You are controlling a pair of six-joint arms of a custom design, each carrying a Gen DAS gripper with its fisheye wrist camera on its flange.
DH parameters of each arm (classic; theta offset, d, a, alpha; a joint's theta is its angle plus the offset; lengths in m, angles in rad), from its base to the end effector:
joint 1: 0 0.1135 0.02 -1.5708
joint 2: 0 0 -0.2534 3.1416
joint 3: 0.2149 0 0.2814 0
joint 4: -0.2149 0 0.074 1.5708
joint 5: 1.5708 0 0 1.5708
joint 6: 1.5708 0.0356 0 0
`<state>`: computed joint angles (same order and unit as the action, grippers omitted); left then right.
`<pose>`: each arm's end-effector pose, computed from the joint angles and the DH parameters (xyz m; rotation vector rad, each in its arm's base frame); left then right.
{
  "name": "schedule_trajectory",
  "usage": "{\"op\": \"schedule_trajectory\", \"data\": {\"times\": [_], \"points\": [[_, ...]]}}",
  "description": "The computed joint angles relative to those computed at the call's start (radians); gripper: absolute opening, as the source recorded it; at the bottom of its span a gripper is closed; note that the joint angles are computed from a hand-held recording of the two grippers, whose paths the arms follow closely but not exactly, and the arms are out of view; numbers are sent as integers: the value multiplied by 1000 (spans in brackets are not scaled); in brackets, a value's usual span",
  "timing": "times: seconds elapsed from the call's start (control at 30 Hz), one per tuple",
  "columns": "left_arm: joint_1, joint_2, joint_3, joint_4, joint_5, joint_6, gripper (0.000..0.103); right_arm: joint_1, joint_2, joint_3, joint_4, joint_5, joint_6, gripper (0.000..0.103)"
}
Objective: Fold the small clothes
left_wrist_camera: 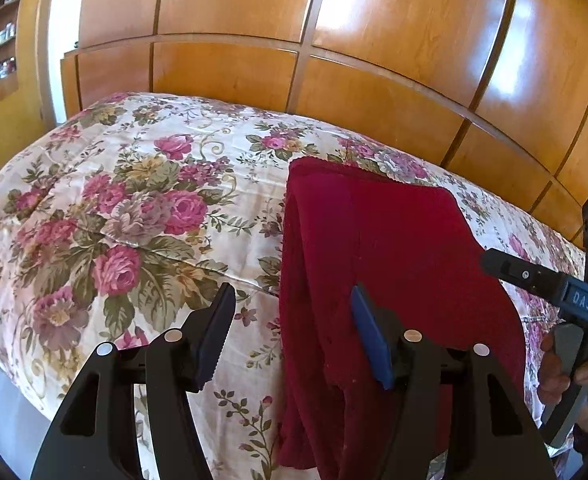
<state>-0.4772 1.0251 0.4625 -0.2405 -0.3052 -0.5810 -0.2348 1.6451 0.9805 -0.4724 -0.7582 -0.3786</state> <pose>0.2075 -0.0952 0.1565 -0.2652 2.3179 -0.1656 0.3307 -0.0539 0.1533 -0.3839 2.3872 0.7545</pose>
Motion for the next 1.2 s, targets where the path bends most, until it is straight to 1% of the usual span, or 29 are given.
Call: {"op": "schedule_trajectory", "data": {"times": [0.03,0.07,0.17,0.27,0.33,0.4,0.47,0.5,0.53,0.57,0.6,0.63,0.67,0.7,0.77,0.8,0.83,0.87,0.9,0.93,0.97,1.0,1.07,1.1,1.13,1.17,1.2], "points": [[5,6,1,5,7,5,60,-11,21,18,-17,-13,0,94],[11,12,0,12,16,10,64,-21,48,40,-39,-30,-4,94],[35,27,-3,37,54,34,65,-39,102,82,-75,-54,-15,94],[57,39,-9,60,97,55,65,-47,171,144,-163,-102,-59,93],[80,54,-13,82,139,70,65,-43,186,154,-179,-112,-78,94],[114,66,-21,109,196,76,69,-38,208,170,-193,-120,-86,94],[167,86,-35,156,295,80,69,-40,249,198,-222,-133,-99,93],[215,115,-45,199,387,77,69,-41,274,214,-239,-140,-108,93],[253,138,-55,238,460,64,69,-44,300,234,-264,-150,-122,92],[300,171,-67,290,552,43,69,-49,341,264,-305,-171,-145,92],[365,228,-85,378,685,7,69,-55,372,287,-337,-191,-169,89],[403,266,-97,442,759,-21,69,-60,388,301,-359,-206,-190,87],[430,299,-117,522,816,-44,65,-63,400,315,-385,-216,-214,87],[437,314,-127,565,843,-48,56,-64,409,327,-404,-219,-230,85],[446,368,-143,677,914,-89,47,-66,418,341,-430,-213,-253,77],[440,394,-157,747,919,-130,42,-67,419,344,-438,-210,-261,72],[433,410,-168,798,919,-153,40,-70,421,350,-449,-210,-267,65],[429,413,-178,827,919,-171,37,-75,421,356,-471,-214,-275,61],[424,410,-193,859,919,-202,34,-80,417,359,-491,-221,-287,52],[418,389,-210,872,913,-219,33,-83,405,356,-509,-229,-301,46],[414,365,-215,860,904,-220,32,-85,377,346,-521,-231,-316,45],[396,298,-230,815,876,-212,31,-83,349,329,-519,-229,-323,43],[388,206,-263,785,879,-217,30,-79,313,319,-546,-240,-361,42],[388,103,-296,748,886,-224,30,-75,291,317,-572,-249,-389,41],[382,21,-310,692,875,-217,30,-67,269,312,-587,-260,-407,41],[381,-41,-320,647,870,-209,30,-56,242,305,-604,-273,-424,41],[374,-152,-334,561,856,-196,30,-45,220,302,-619,-284,-438,40]]}}
